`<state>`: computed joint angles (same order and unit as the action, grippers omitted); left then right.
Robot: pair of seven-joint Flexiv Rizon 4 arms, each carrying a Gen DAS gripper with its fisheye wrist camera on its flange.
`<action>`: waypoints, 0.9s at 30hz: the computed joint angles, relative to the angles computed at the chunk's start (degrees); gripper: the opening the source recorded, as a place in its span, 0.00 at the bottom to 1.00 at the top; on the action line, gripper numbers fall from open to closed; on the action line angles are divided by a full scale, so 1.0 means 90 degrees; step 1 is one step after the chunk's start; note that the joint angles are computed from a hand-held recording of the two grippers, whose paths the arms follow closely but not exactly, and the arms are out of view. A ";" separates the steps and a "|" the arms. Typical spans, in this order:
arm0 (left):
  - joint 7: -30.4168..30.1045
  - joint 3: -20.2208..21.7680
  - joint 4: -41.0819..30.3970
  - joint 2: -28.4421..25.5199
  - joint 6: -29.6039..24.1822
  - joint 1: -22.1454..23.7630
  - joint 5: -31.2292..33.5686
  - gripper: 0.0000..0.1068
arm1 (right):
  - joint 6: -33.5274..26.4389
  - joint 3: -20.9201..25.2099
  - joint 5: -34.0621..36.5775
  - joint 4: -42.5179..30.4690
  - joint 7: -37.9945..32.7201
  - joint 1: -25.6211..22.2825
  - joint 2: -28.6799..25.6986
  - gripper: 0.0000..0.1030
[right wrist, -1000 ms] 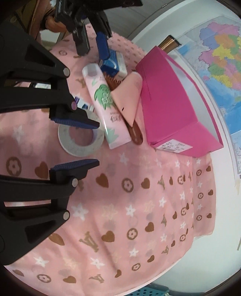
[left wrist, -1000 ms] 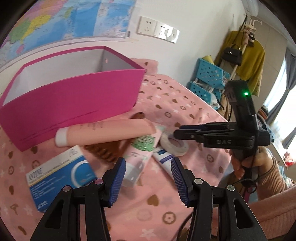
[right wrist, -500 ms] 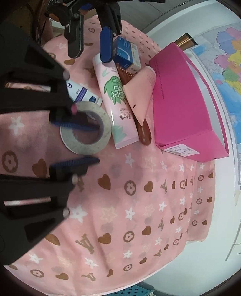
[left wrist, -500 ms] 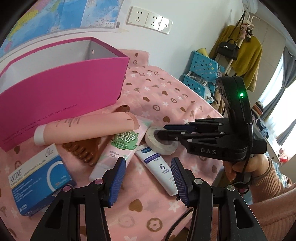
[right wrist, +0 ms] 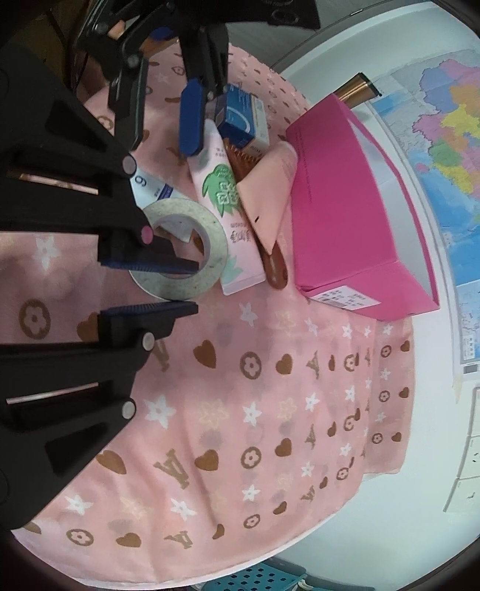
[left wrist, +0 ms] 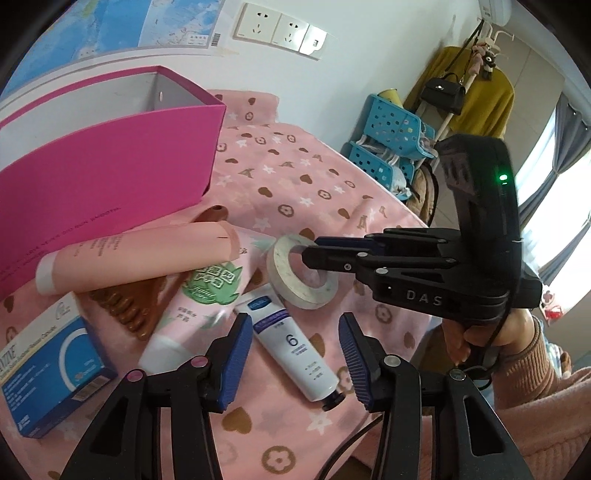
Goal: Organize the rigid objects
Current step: 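Grasp the white tape roll by its rim with the right gripper, then carry the tape roll into the magenta box and open the right gripper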
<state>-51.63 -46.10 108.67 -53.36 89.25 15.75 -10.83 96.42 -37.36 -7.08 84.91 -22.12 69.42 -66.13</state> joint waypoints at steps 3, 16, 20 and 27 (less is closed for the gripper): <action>0.0001 -0.0108 -0.0020 -0.0054 -0.0025 0.0063 -0.0029 0.41 | 0.0093 -0.0188 0.0070 0.0072 -0.0008 0.0147 -0.0002 0.16; -0.0331 -0.0425 -0.0233 -0.0078 0.0402 0.0338 0.0226 0.36 | 0.0105 -0.0777 0.0137 -0.0423 -0.0469 0.0305 -0.0089 0.16; -0.0471 -0.0388 -0.0337 -0.0034 0.0513 0.0359 0.0341 0.36 | 0.0056 -0.0826 0.0008 -0.0762 -0.0579 0.0162 -0.0130 0.16; -0.0582 -0.0228 -0.0661 0.0043 0.0569 0.0257 0.0453 0.34 | -0.0142 -0.0853 -0.0326 -0.1389 -0.0683 -0.0166 -0.0165 0.16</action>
